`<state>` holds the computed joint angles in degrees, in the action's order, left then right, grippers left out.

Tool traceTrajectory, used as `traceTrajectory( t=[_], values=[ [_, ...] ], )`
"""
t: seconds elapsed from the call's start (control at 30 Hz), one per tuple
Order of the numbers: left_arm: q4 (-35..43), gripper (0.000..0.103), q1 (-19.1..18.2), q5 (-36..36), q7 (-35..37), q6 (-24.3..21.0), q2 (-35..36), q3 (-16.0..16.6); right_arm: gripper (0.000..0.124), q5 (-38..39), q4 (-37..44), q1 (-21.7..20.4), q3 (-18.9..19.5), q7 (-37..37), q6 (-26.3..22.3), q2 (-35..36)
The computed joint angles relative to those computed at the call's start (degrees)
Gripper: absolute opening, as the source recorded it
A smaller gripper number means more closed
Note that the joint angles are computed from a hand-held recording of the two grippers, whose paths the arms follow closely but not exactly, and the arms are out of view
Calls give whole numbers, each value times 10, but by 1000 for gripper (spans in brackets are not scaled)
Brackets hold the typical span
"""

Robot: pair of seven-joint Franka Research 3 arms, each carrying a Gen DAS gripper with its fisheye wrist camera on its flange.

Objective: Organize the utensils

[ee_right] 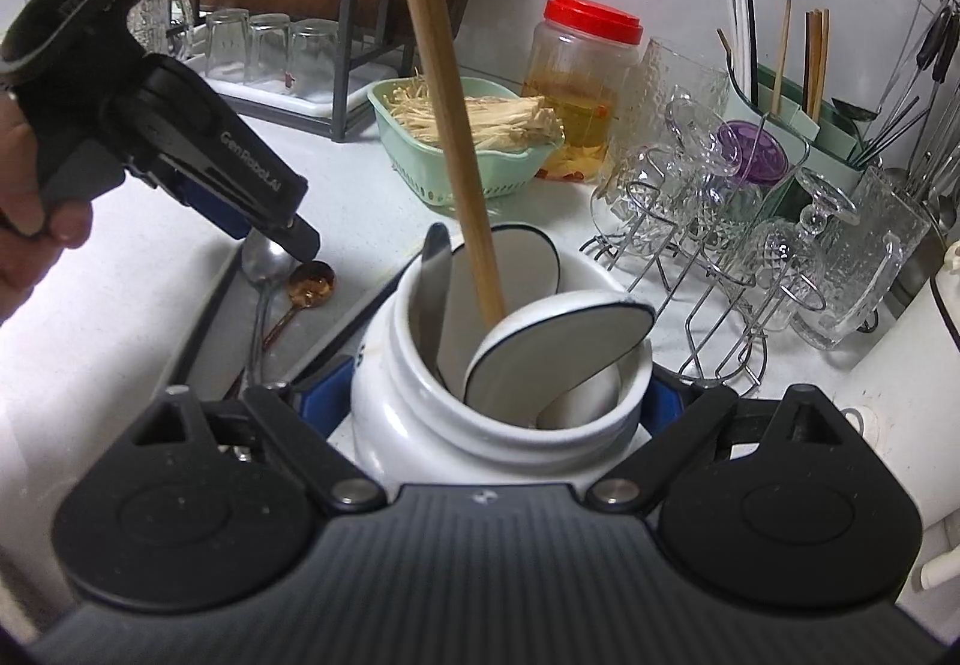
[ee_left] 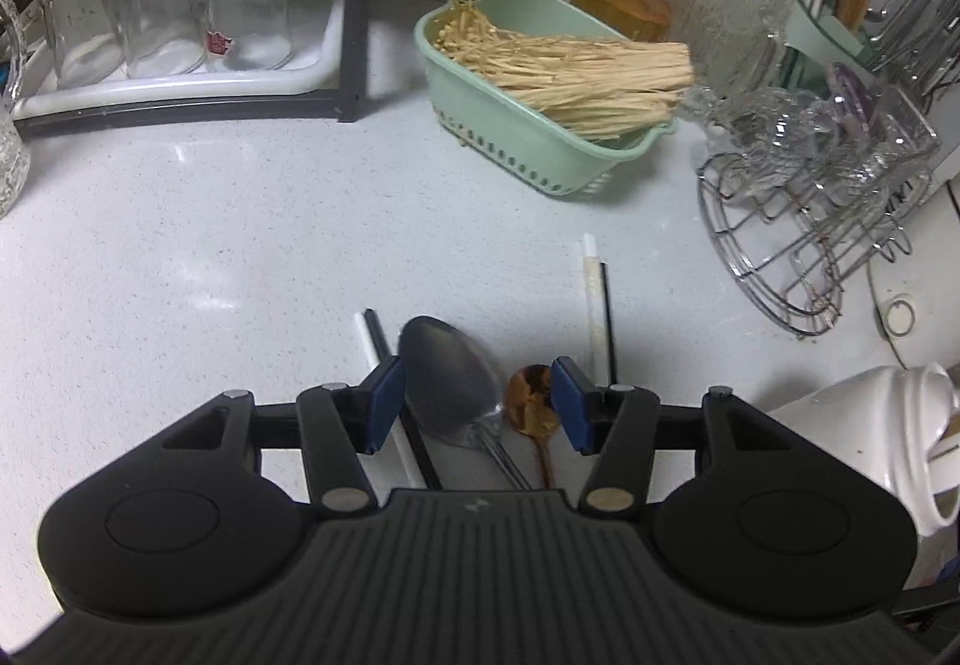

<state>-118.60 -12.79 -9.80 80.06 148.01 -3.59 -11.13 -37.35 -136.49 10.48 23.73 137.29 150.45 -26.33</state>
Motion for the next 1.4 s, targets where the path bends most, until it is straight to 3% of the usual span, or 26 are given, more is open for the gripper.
traceTrajectory(
  t=[0.47,0.57,0.73,0.93,1.4],
  values=[
    [44,54,13,25,-41,-46,31,-4,95,-3,7,8,-6,10,-11,9],
    [54,46,11,67,-73,-53,39,-8,95,-4,6,8,-7,10,-9,9],
    [76,18,13,68,-70,-82,50,-9,95,-3,4,8,-10,8,-1,10],
    [67,5,14,52,-43,-72,37,-9,95,4,1,7,-13,-2,8,9],
    [47,1,5,-10,-5,-62,17,-5,95,24,-3,3,-14,-26,20,7]
  ],
)
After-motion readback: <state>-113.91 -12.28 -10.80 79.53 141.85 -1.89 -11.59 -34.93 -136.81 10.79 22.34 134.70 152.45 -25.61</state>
